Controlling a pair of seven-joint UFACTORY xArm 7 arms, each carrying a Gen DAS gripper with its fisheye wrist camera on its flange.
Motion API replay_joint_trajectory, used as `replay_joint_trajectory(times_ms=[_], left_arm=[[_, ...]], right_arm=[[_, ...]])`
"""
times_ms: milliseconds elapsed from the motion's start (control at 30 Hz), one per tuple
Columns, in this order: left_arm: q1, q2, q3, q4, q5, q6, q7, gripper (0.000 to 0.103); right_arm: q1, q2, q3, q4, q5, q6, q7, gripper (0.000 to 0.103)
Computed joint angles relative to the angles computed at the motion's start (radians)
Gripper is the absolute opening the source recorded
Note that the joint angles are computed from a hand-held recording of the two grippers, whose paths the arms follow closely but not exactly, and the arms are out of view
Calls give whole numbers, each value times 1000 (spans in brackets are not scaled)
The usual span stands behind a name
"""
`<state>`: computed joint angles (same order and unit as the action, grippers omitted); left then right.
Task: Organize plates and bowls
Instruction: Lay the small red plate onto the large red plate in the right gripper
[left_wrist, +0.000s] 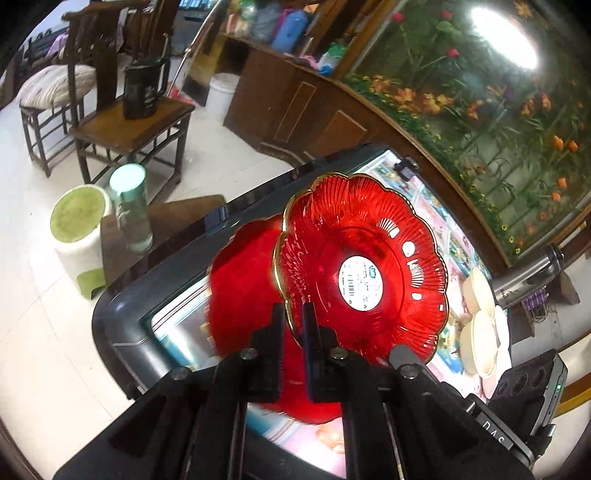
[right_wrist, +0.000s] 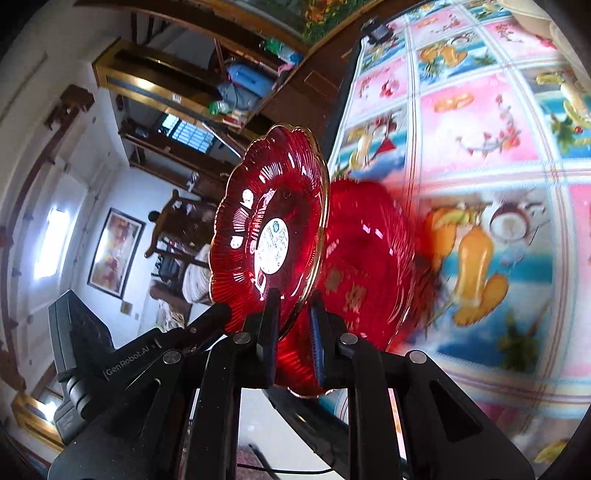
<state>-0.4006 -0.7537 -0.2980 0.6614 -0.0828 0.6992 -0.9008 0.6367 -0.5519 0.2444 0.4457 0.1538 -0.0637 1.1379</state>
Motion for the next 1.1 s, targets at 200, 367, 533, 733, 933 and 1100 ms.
replay_joint_trajectory(times_ms=[200,367,533,733,933,1100], left_arm=[[-11,-25,20,-47,-18,18,5,7],[-18,-31,32,-72,-32,22,19,8],[-19,-22,32,-78,-38,25,27,8],[-22,-15,33,-78,-43,30,35,10],[-24,-14,34,-74,-48,34,38,11],[-24,-9,31,-68,-51,42,35,12]], right_arm=[[26,71,-3,24,1,1,-1,14],[49,110,-27,34,9,3,-14,14],[83,136,-63,39,31,0,-34,14],[58,138,-47,38,32,-5,-40,14],[84,142,-79,31,40,-19,-54,14],[123,142,-121,35,51,-5,-72,14]])
